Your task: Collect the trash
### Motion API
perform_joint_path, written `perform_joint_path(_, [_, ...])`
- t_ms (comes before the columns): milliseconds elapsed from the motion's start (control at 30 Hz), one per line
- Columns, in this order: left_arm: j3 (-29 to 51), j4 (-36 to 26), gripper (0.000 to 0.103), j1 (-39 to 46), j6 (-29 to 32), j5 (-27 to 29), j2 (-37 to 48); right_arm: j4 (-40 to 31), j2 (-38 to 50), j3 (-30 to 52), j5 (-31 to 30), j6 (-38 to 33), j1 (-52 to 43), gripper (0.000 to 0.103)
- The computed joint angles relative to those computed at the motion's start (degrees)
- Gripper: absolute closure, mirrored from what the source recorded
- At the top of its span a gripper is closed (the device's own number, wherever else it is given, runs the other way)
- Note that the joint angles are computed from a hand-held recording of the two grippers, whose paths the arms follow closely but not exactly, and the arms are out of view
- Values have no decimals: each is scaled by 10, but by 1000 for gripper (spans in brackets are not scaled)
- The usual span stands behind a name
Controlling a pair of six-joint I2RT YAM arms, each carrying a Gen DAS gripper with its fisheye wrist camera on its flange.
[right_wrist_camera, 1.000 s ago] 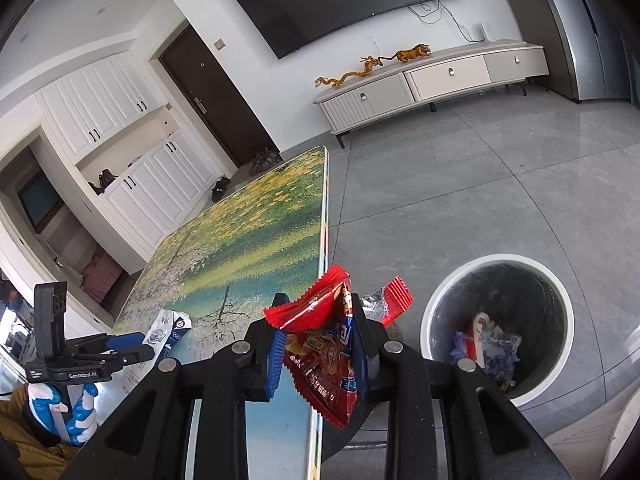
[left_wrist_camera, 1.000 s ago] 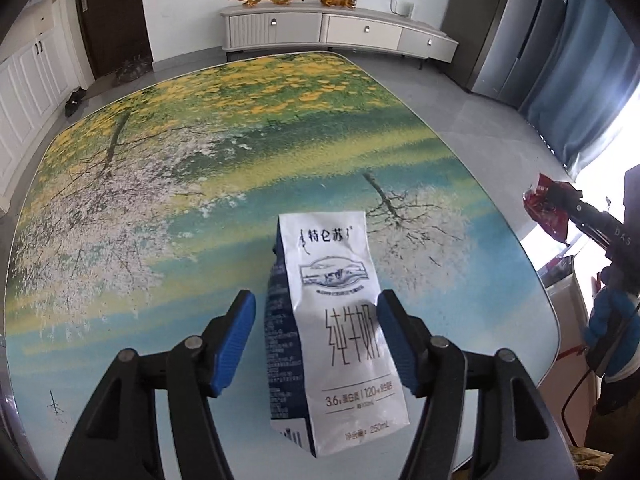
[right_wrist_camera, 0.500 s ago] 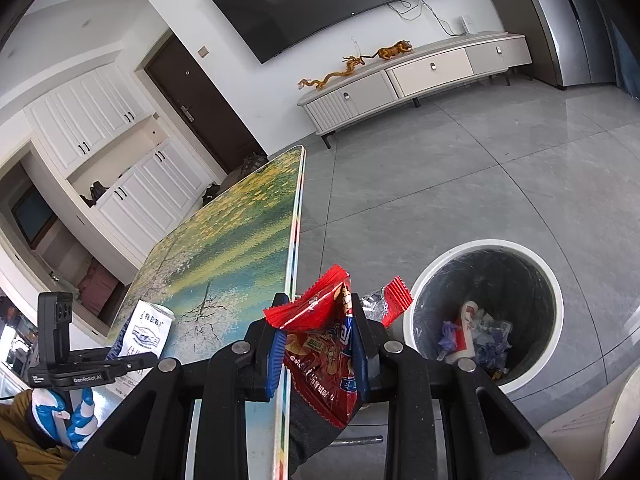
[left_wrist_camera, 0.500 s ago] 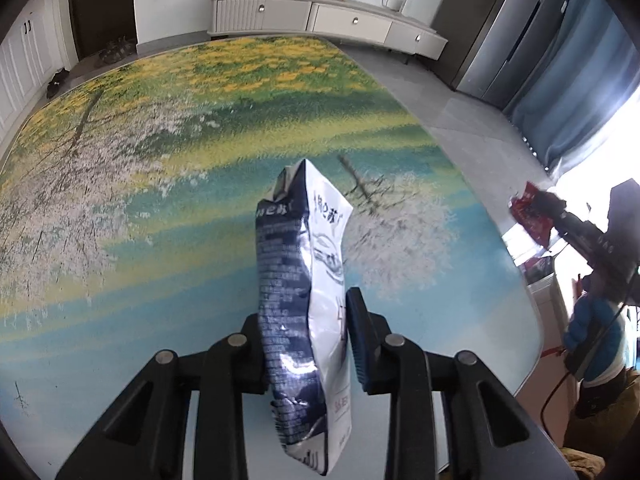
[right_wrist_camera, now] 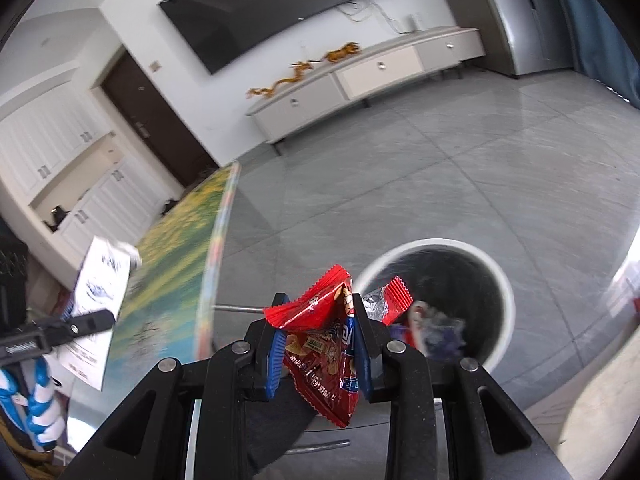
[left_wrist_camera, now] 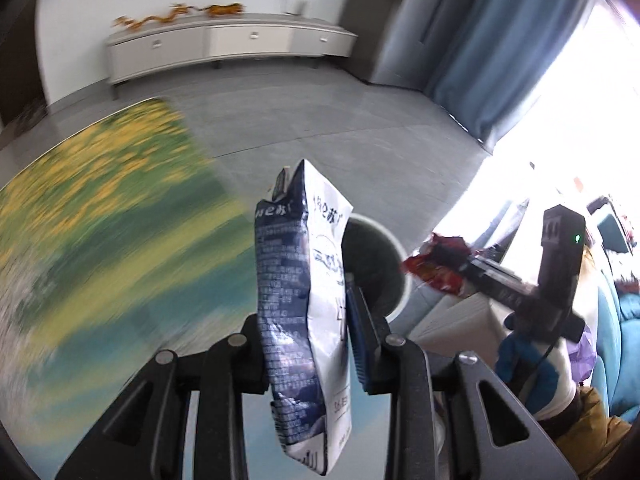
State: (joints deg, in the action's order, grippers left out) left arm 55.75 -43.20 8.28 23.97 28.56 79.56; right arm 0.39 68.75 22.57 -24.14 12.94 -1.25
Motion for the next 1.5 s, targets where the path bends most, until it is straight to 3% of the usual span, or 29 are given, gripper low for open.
perform_joint_path(200, [50,92,73,-145,-116,-49,99,22,93,40,42,-21,-22,73])
perform_joint_path(267, [78,101,71,-167,-138,-48,143,24,126,61,73,-32,-17,65])
perform_joint_path(333, [99,116,55,-179,-162,-44,178,27,151,76,101,-41,-12,58])
perform_joint_path(500, [118,126,53,-175,-175,-29,206,27,157,78,148,-40,-6,52])
perform_joint_path(633, [89,131,53,-153,-147,-36,164,11,114,63,162,-34,-2,50])
perform_joint_path(800, [29,139,53,-90,-110,-46,66,-20,59,71,166,-20,32,46])
perform_joint_path(967, [-7,123,43,16,-75,-41,-21,-66,-17,98,190,15,134,38])
perform_joint_path(1033, [-10,106,34,76,-54,-25,-45,-81,-33,116,209,27,184,32])
perform_joint_path(1100, [-11,96,32,139,-31,-3,-61,-91,-38,132,230,38,231,29])
perform_joint_path(1333, [3,105,26,329,23,43,-82,-102,28,211,333,79,411,11])
perform_joint_path(1500, [20,114,26,437,47,85,-66,-109,89,263,391,91,487,5])
